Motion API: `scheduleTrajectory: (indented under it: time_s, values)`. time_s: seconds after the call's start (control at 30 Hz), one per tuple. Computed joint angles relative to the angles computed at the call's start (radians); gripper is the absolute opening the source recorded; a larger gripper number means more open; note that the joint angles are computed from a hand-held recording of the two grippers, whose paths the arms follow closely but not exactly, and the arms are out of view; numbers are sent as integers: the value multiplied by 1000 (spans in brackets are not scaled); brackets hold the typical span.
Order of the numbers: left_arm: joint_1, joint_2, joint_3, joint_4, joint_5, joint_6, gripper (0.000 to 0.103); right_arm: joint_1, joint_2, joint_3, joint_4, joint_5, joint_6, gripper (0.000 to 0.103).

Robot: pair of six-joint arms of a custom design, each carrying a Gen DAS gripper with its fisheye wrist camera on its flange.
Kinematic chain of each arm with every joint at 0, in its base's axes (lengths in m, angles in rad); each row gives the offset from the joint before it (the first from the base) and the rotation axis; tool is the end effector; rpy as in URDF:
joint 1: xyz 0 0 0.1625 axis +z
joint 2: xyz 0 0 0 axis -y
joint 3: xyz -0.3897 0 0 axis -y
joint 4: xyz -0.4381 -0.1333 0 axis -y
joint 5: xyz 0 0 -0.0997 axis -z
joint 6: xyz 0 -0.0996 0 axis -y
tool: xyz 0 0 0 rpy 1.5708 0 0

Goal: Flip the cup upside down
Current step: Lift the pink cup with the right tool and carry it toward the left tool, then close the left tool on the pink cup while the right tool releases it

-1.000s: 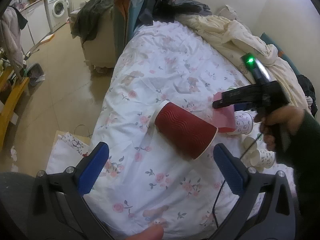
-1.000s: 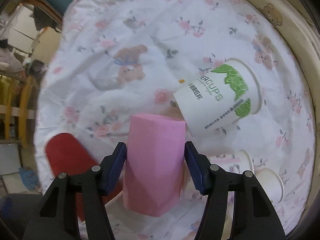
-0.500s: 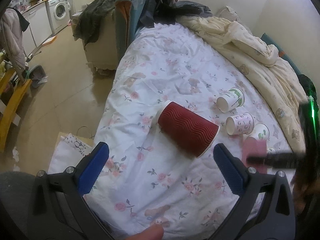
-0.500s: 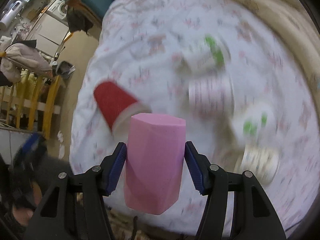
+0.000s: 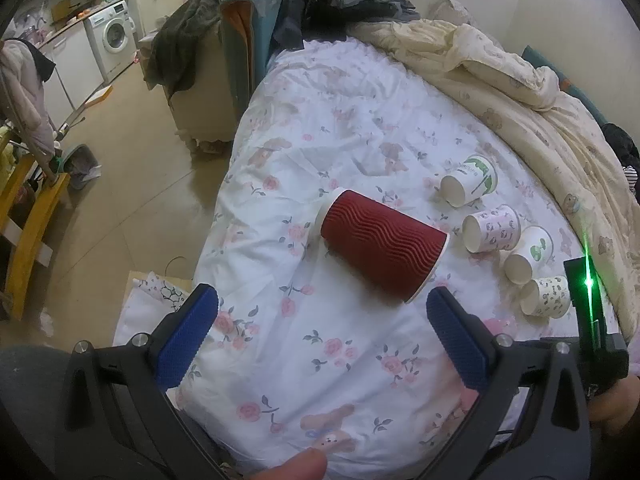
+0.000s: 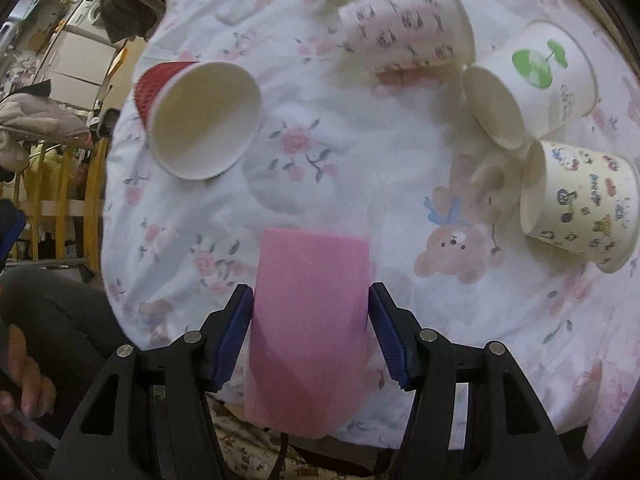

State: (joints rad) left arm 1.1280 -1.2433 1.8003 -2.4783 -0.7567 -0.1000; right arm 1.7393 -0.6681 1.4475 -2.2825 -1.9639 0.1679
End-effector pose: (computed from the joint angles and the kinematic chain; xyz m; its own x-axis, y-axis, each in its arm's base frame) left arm -0.0774 -0.6432 0.2699 -0.7638 -0.0165 -0.6452 0.3278 0.8512 -0.4098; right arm 0.2130 -0.6848 -0.0025 -0.9215 -0.0136 0.3881 -0.0135 0.9999 0.0028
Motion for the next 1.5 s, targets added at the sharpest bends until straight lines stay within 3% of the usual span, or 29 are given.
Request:
scheduleTrajectory:
  time_s: [0.23,0.47,0.67,0.8,0.97,1.03,1.13,1.27,1.5]
  values:
    - [0,0,-2,20,-3,-8,103,-5,22,-19,13,-5,14,63]
    - [2,-3,0,20,-7,-12,103,7,10,-9,16,-23,31,85]
    - [7,-11,-1,28,-33,-13,103,22,-20,8,1,-13,38,86]
    - [8,-17,4,35,-65,-1,103,47,-81,75,-92,-27,11,89]
    - [6,-14,1,69,-87,-11,103,78,-170,209,-325,-70,-47,99]
    - [6,-5,-7,99,-92,-29,103,85,-195,266,-449,-107,-72,100]
    - [8,12,-35,195,-111,-74,103,81,-214,303,-534,-141,-86,101]
    - [-1,45,-65,291,-129,-131,102,72,-221,326,-579,-232,-59,102]
    - [-31,168,-144,406,-179,-209,102,37,-287,393,-669,-203,-10,103]
